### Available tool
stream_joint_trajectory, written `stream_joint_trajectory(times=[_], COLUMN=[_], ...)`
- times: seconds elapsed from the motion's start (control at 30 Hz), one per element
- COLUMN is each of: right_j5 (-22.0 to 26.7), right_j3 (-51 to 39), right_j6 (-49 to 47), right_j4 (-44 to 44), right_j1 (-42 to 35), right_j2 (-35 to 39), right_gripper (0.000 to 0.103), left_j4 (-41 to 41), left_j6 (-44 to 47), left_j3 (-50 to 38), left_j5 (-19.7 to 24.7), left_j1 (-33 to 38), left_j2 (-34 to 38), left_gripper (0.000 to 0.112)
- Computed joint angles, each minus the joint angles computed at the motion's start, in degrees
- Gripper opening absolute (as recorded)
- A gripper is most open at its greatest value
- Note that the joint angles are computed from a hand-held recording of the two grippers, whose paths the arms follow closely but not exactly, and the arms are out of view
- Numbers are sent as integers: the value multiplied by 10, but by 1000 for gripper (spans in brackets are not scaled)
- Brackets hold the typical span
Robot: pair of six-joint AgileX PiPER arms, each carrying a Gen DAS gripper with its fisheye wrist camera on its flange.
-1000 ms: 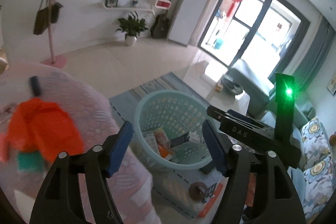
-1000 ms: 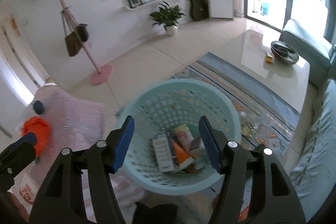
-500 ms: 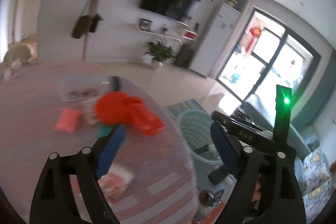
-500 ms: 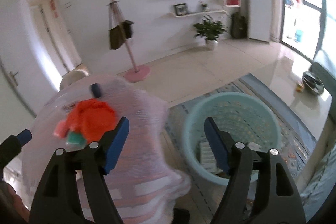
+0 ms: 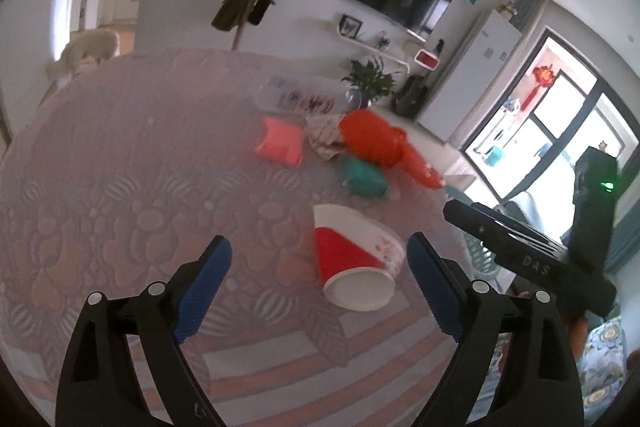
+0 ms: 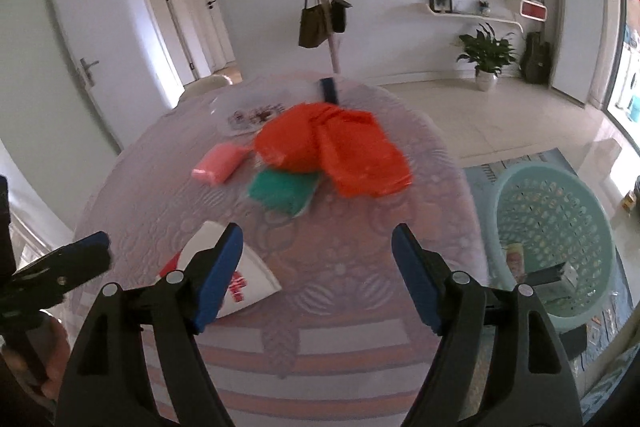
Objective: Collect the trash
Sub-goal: 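Grasp the red-white paper cup with the left tool while the right tool grasps the red plastic bag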
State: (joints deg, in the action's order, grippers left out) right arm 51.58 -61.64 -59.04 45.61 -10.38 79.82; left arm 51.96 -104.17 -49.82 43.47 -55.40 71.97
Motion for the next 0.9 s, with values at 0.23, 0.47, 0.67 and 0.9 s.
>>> stream_joint_trajectory(times=[0.23,0.47,0.67,0.9], right_j5=[-61,-34,-15,13], right_j3=[-40,-200,-273,-311], right_j6=[-26,95,151,194], right_j4=[20,-76,-110,-142], right_j1=[19,90,129,136], right_j2=[40,168,232,276], right_gripper=[73,84,84,69], left_j4=[-56,-118,-137,-103], left_j6=[85,149,183,144], left_j3=[-47,-118,-139,-117], left_j5=[-45,-12,7,2], left_j1=[13,26,30,10], left_j2=[74,152,171,153], left_gripper=[87,81,69,67])
